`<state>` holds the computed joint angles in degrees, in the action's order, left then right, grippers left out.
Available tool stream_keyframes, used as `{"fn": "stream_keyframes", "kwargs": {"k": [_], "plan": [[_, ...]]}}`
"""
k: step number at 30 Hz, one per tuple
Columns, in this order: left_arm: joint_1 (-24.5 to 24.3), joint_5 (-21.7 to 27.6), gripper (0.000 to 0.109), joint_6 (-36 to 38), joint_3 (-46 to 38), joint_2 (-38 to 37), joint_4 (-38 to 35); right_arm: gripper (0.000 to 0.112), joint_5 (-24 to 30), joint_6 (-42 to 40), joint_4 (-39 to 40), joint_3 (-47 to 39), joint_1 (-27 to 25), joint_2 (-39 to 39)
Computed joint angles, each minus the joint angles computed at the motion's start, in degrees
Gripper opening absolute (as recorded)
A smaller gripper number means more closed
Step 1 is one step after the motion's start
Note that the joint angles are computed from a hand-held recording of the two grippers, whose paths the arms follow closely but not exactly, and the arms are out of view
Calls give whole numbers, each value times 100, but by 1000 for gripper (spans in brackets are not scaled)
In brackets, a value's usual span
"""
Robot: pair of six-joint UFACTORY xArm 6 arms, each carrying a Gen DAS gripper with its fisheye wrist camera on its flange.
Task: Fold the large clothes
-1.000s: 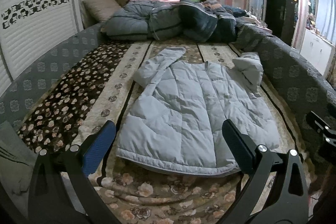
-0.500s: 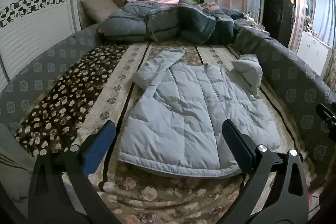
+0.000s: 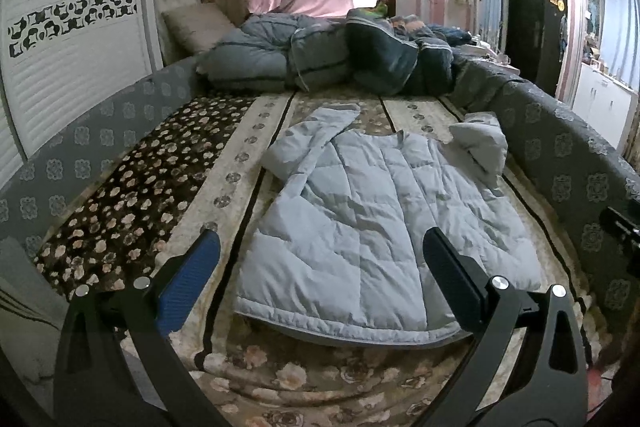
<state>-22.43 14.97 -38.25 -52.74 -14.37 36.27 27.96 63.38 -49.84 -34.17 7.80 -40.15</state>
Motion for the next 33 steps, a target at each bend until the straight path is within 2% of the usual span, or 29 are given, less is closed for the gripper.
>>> {"fn": "stream_keyframes", "kwargs": {"k": [6, 10, 16, 23, 33], "plan": [[20, 56, 100, -93, 52, 45, 45, 101, -15, -443, 539, -1, -74, 102], [-25, 269, 100, 211, 16, 159, -259, 101, 196, -366, 312, -68, 45, 164], [38, 146, 100, 488, 121, 193, -755, 101, 448, -125, 18, -145, 134, 214], [113, 290, 100, 37, 74, 233, -373, 101, 429, -179, 40, -189, 123, 241], [109, 294, 100, 384, 68, 261, -611, 101, 432, -298, 175, -264, 110, 296]]}}
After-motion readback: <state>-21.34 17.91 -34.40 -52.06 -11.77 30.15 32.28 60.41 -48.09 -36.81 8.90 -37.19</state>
